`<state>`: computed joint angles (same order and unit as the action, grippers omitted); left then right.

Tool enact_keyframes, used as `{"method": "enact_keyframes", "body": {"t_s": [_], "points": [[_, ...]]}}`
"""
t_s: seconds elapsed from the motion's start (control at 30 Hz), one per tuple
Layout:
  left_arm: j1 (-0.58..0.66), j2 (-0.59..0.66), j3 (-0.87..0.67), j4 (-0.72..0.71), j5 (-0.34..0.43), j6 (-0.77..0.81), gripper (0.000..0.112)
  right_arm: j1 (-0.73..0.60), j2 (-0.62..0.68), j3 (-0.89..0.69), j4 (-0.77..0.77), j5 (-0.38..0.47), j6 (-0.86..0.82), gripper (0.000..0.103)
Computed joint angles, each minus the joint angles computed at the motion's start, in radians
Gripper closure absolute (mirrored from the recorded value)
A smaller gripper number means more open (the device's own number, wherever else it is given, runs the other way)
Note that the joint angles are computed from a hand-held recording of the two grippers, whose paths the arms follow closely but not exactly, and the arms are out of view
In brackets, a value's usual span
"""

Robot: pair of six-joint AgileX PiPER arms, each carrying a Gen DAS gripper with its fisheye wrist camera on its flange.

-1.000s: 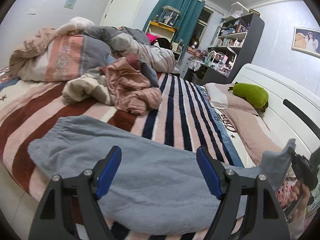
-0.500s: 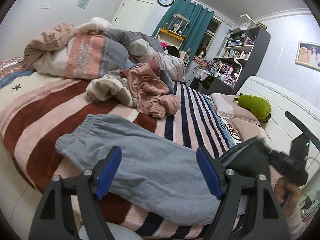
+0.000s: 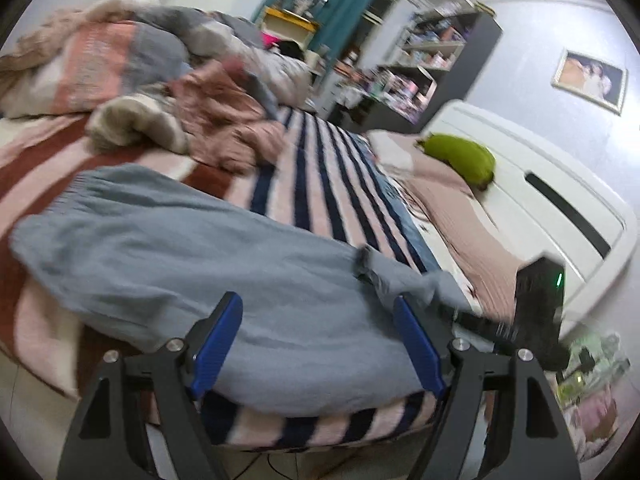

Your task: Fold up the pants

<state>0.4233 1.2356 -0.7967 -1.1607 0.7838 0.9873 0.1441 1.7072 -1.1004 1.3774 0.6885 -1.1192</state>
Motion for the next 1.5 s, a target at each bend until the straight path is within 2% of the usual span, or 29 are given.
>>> {"method": "enact_keyframes", "body": {"t_s": [0.07, 0.17, 0.23, 0.33, 0.43, 0.57, 0.67, 0.73, 0.77, 0.87, 0.9, 0.97, 1.0, 1.03, 1.1, 1.2, 1.3, 1.37, 1.43, 1.5], "points": [[-0.055, -0.001, -0.002, -0.002, -0.026, -0.019, 0.038, -0.030, -0.006, -0.042, -0.001, 0.011, 0.028, 0.101], [-0.099, -0.015, -0.011, 0.013, -0.058, -0.056, 0.038, -0.058, 0.022, -0.189, -0.081, 0.038, 0.122, 0.101], [-0.109, -0.031, -0.008, 0.026, -0.074, -0.074, 0.038, -0.042, 0.046, -0.305, -0.181, 0.007, 0.205, 0.101], [-0.091, -0.056, -0.001, 0.043, -0.072, -0.090, 0.038, -0.023, 0.096, -0.479, -0.312, 0.006, 0.338, 0.101], [-0.063, -0.071, 0.005, 0.052, -0.058, -0.095, 0.038, -0.010, 0.092, -0.510, -0.334, -0.011, 0.350, 0.101], [-0.025, -0.059, 0.000, 0.052, -0.035, -0.089, 0.038, -0.008, 0.071, -0.425, -0.261, 0.045, 0.280, 0.101], [-0.025, -0.047, -0.006, 0.062, -0.040, -0.093, 0.038, 0.042, 0.073, -0.288, -0.301, 0.088, 0.252, 0.101], [-0.032, -0.042, -0.009, 0.070, -0.042, -0.100, 0.038, 0.078, 0.083, -0.211, -0.342, 0.070, 0.249, 0.101], [-0.037, -0.034, -0.015, 0.074, -0.040, -0.105, 0.038, 0.099, 0.089, -0.152, -0.347, 0.033, 0.223, 0.101], [-0.067, -0.002, -0.041, 0.089, -0.038, -0.130, 0.038, 0.098, 0.095, -0.081, -0.287, 0.003, 0.135, 0.098], [-0.085, 0.012, -0.052, 0.094, -0.038, -0.136, 0.038, 0.082, 0.092, -0.077, -0.258, 0.024, 0.116, 0.097], [-0.119, 0.037, -0.075, 0.100, -0.044, -0.152, 0.038, 0.054, 0.086, -0.088, -0.247, 0.075, 0.116, 0.086], [-0.140, 0.057, -0.089, 0.094, -0.046, -0.159, 0.038, 0.030, 0.068, -0.083, -0.219, 0.101, 0.095, 0.074], [-0.161, 0.084, -0.105, 0.084, -0.045, -0.166, 0.038, 0.003, 0.038, -0.066, -0.184, 0.115, 0.058, 0.068], [-0.199, 0.132, -0.133, 0.072, -0.047, -0.183, 0.038, -0.054, -0.023, -0.031, -0.126, 0.147, -0.019, 0.067], [-0.262, 0.237, -0.191, 0.054, -0.048, -0.200, 0.038, -0.155, -0.097, 0.020, -0.049, 0.200, -0.108, 0.060], [-0.331, 0.347, -0.257, 0.090, -0.074, -0.287, 0.039, -0.255, -0.139, 0.064, 0.000, 0.244, -0.167, 0.059], [-0.368, 0.399, -0.285, 0.119, -0.096, -0.336, 0.045, -0.319, -0.141, 0.087, 0.018, 0.289, -0.192, 0.059], [-0.399, 0.439, -0.306, 0.145, -0.107, -0.383, 0.057, -0.369, -0.128, 0.101, 0.024, 0.328, -0.205, 0.059], [-0.434, 0.446, -0.310, 0.172, -0.138, -0.413, 0.059, -0.405, -0.115, 0.109, 0.025, 0.353, -0.212, 0.059]]}}
